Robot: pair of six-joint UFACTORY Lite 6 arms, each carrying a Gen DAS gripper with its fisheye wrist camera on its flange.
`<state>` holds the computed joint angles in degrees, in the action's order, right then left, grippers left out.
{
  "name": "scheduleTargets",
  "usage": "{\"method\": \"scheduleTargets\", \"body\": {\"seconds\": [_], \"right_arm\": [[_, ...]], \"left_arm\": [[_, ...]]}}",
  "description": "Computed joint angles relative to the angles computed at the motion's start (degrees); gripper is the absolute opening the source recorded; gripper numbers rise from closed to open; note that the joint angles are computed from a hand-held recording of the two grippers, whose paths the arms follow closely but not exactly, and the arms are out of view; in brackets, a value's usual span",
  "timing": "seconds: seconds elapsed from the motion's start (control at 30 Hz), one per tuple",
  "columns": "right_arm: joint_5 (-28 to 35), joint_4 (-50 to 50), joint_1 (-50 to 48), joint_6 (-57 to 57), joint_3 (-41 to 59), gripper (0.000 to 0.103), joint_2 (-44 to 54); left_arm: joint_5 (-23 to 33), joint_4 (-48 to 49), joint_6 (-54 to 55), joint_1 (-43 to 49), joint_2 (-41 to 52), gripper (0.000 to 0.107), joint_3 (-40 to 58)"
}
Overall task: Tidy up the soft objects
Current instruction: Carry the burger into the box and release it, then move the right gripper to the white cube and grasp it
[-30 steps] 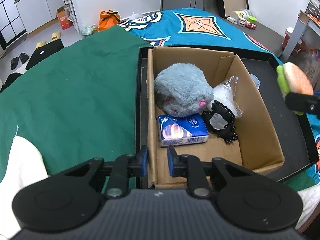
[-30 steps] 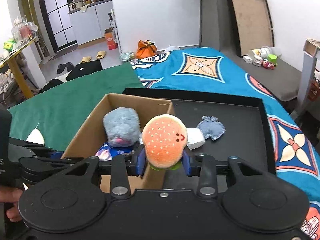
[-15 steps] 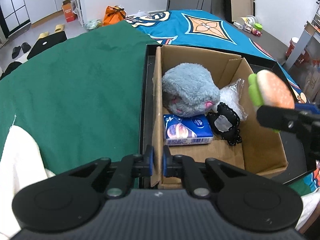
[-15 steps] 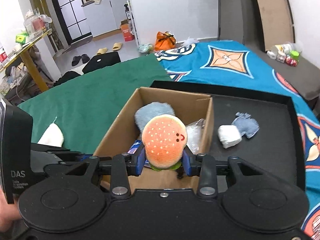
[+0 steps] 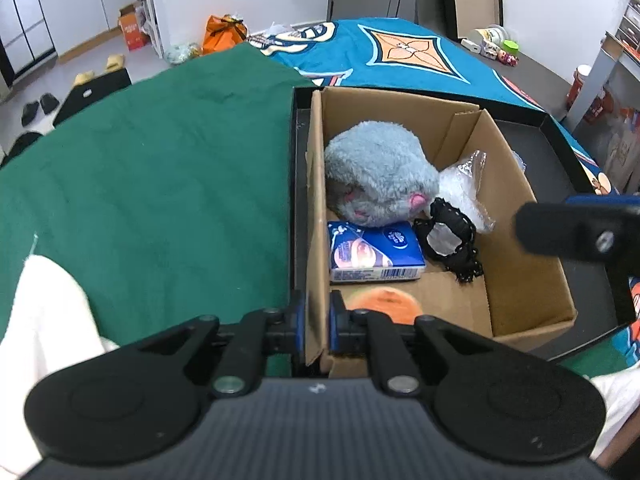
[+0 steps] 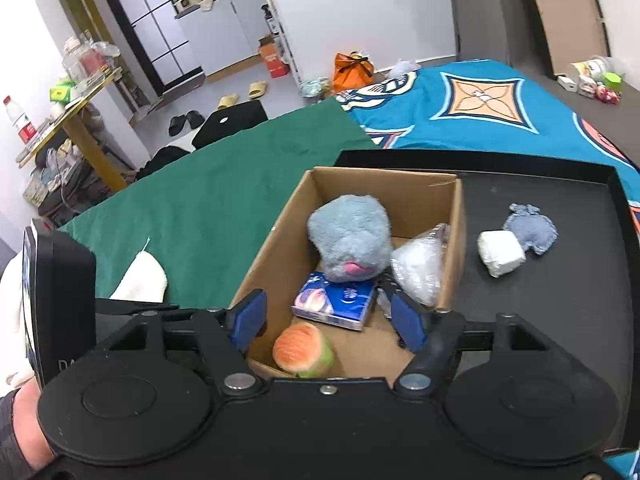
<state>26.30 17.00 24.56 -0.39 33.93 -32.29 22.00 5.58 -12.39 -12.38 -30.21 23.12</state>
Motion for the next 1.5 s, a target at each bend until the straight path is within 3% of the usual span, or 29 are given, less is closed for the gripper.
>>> {"method": "scheduleTargets", "body": {"seconds": [0.23, 0.4, 0.67, 1.0, 1.2, 1.5], "right_arm": [[4.84, 5.09, -10.85, -13.34, -0.29, 0.072, -3.89], [5.99, 9.53, -17.67, -23.32, 0.08, 0.076, -3.40], [6.92, 23.44, -29.45, -45.20, 1.11, 0.076, 3.60], [5.51, 40.22, -36.88, -67.93, 2.17, 0.075, 15.13], [7.38, 57.54, -41.91, -88.36, 0.43, 0.071, 23.30], [5.45, 65.68, -42.26, -93.58, 5.06, 0.062, 35.69]], "left_arm": [[0.39, -1.33, -0.16, 1.39, 0.02, 0.016, 1.29], [1.35, 3.33, -7.53, -0.24, 1.21, 0.046, 3.07], [4.83, 16.52, -22.61, -4.09, 4.00, 0.067, 5.37], [7.80, 24.66, -31.29, -8.22, 10.59, 0.069, 9.63], [9.72, 28.00, -33.88, -11.18, 16.20, 0.071, 14.59], [10.21, 31.12, -37.30, -14.59, 28.16, 0.072, 24.00]]}}
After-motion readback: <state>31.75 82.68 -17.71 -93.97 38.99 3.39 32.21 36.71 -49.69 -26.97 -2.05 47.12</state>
